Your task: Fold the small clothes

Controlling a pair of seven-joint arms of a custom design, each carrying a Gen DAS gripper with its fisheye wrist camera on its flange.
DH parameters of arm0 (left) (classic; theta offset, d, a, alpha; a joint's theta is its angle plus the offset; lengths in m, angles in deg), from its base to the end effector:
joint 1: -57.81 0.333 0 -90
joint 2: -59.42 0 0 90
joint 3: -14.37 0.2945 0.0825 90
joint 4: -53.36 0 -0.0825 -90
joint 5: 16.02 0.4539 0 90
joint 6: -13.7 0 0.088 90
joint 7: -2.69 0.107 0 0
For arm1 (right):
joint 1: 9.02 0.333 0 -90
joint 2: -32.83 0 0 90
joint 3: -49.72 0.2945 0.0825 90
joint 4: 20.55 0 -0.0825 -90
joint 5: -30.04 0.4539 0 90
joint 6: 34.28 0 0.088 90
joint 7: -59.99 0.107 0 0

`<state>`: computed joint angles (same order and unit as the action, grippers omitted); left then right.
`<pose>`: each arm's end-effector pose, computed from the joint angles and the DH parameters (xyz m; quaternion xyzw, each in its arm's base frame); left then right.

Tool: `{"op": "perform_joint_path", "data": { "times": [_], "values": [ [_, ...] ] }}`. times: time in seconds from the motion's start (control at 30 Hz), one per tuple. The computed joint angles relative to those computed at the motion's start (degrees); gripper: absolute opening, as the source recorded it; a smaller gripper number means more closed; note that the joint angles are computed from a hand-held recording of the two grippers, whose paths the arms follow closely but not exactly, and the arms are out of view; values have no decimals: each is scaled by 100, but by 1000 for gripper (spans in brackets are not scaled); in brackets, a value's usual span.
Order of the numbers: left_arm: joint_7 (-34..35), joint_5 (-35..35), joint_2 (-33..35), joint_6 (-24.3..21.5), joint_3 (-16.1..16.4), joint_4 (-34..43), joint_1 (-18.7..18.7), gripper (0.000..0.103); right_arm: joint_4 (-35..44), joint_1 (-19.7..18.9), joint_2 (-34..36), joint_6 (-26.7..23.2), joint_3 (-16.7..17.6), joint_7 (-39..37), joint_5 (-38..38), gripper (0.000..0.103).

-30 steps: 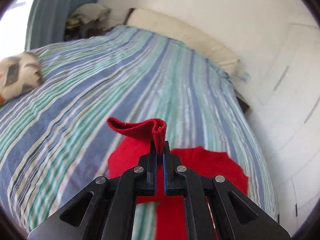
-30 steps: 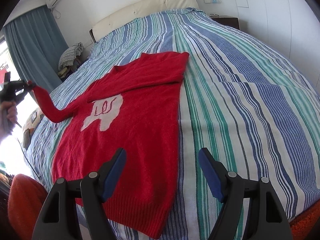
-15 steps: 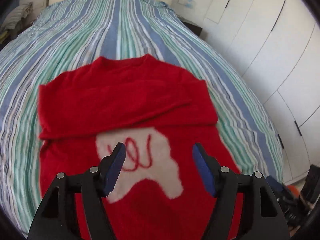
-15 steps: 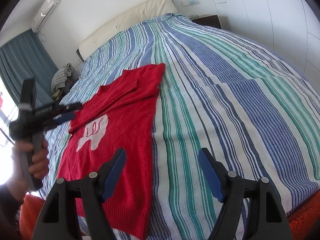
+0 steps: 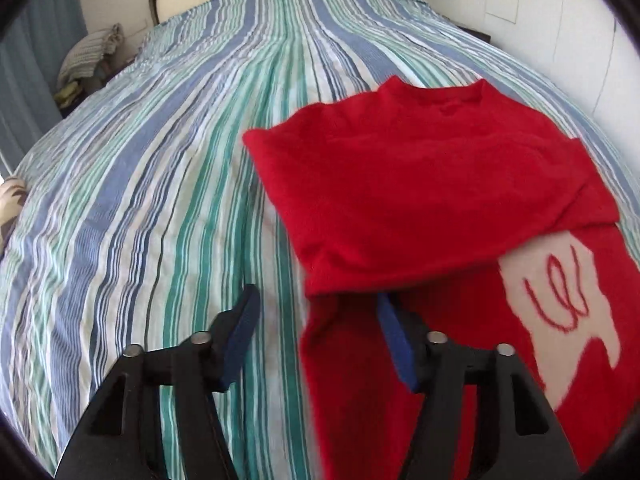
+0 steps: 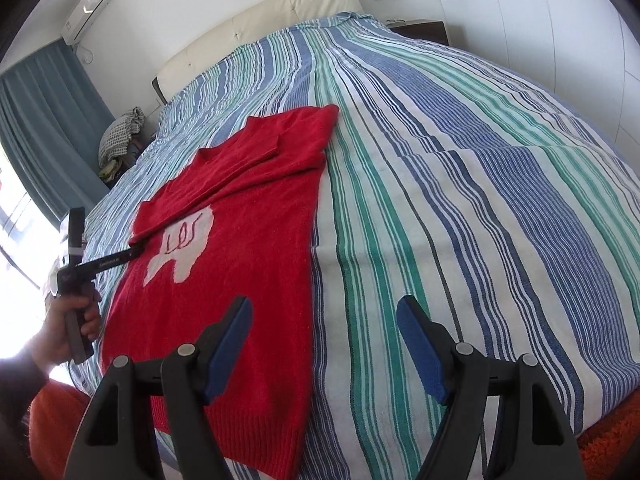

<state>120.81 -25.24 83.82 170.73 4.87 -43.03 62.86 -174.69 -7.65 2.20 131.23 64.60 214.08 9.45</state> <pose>0.7618 -0.0390 0.3743 -0.5217 0.7901 -0.2395 0.2148 0.4587 0.1487 0.4124 -0.4716 0.7991 -0.1961 0.3172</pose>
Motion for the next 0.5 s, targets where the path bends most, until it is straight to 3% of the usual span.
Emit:
{"op": "perform_joint_path", "data": {
  "times": [0.03, 0.13, 0.23, 0.37, 0.5],
  "values": [
    [-308, 71, 180, -41, 111, 200, -66, 7, -2, -35, -39, -63, 49, 40, -32, 74],
    [-276, -616, 72, 242, -161, -121, 331, 5, -62, -116, -174, -121, 131, 197, -128, 74],
    [-228, -398, 10, 532, -59, -334, 217, 5, -64, -69, -81, -86, 7, 176, -77, 75],
    [-392, -402, 28, 438, -55, -283, 238, 9, -8, 29, 65, -24, -131, 17, 14, 75],
    [-258, -519, -221, 254, -106, -507, 363, 14, -47, -78, -74, 45, 3, 48, -81, 75]
  ]
}}
